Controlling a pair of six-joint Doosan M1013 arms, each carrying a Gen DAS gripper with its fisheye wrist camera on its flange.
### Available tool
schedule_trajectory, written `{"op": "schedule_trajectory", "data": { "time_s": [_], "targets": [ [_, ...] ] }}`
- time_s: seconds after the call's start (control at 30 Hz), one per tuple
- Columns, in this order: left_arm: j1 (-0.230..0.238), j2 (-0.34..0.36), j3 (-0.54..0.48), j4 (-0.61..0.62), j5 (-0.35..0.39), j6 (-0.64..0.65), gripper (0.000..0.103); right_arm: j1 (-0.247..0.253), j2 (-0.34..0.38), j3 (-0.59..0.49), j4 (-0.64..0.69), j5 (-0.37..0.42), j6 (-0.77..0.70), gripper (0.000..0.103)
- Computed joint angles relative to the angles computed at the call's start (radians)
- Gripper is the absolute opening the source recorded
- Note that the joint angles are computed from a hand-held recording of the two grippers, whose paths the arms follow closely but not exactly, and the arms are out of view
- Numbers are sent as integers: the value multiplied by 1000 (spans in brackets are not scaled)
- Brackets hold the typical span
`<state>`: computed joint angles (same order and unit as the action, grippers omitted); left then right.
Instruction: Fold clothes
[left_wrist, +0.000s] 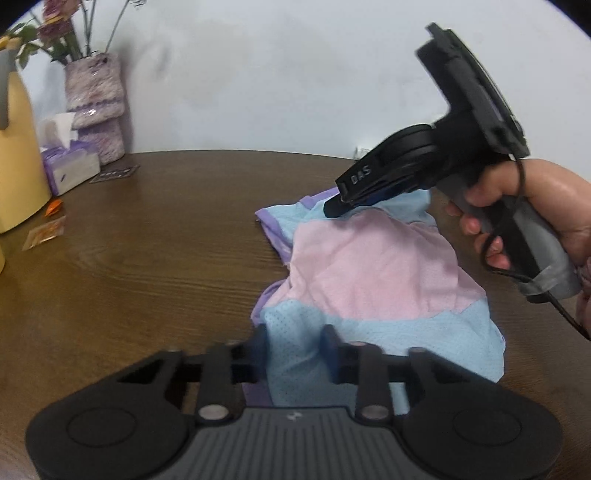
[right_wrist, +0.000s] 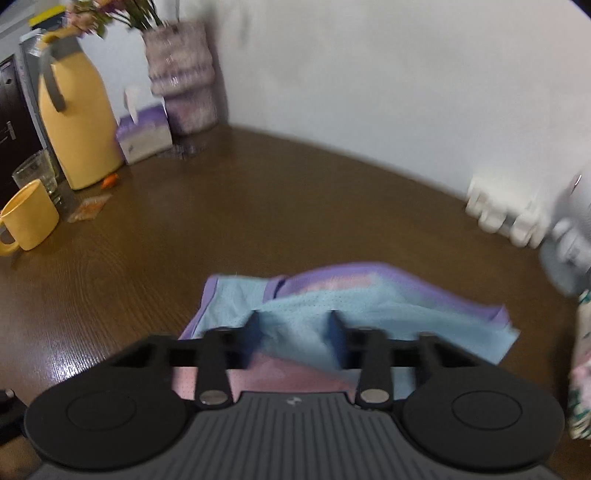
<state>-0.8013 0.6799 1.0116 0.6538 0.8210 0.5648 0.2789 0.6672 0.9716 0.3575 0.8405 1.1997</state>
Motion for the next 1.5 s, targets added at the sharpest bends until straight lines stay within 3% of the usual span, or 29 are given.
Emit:
{"op": "schedule_trajectory", "data": {
  "time_s": [0.07, 0.2, 0.3, 0.4, 0.57, 0.7, 0.77, 0.83, 0.93, 1.07, 1.17, 1.27, 1.33, 1.4, 1.5],
  "targets": [
    [2, -9, 10, -6, -22, 2, 8, -3, -15, 20, 44, -17, -11, 1],
    [-5, -36, 40, 78, -57, -48, 5, -16, -59, 63, 189, -65, -61, 0],
    [-12, -71, 71, 204, -65, -149, 5, -23, -100, 87, 283, -116, -94, 0],
    [-20, -112, 82, 379, -27, -266, 4, -29, -147, 107, 421, -184, -165, 0],
    [-69, -206, 96, 756, 69, -406, 4, -51, -262, 164, 889, -299, -559, 0],
    [-139, -269, 119, 881, 57, -353, 4, -95, -353, 237, 1127, -260, -817, 0],
    [-175, -288, 147, 835, 23, -264, 4, -120, -397, 297, 1130, -231, -873, 0],
    [-208, -295, 179, 707, -33, -141, 4, -144, -437, 369, 1055, -207, -868, 0],
    [-238, -291, 221, 373, -144, 125, 5, -179, -475, 478, 864, -162, -776, 0],
    [-258, -242, 241, -30, -169, 382, 4, -224, -502, 629, 622, -106, -628, 0],
    [-262, -212, 249, -210, -197, 460, 3, -246, -523, 730, 524, -99, -562, 0],
    [-265, -202, 252, -296, -225, 490, 6, -255, -548, 789, 473, -127, -499, 1],
    [-265, -201, 253, -335, -236, 515, 13, -276, -562, 813, 457, -131, -474, 5],
    [-261, -215, 267, -336, -238, 504, 46, -296, -582, 838, 460, -136, -450, 17],
    [-248, -252, 314, -281, -276, 415, 71, -317, -615, 881, 509, -189, -497, 41]
  ]
}}
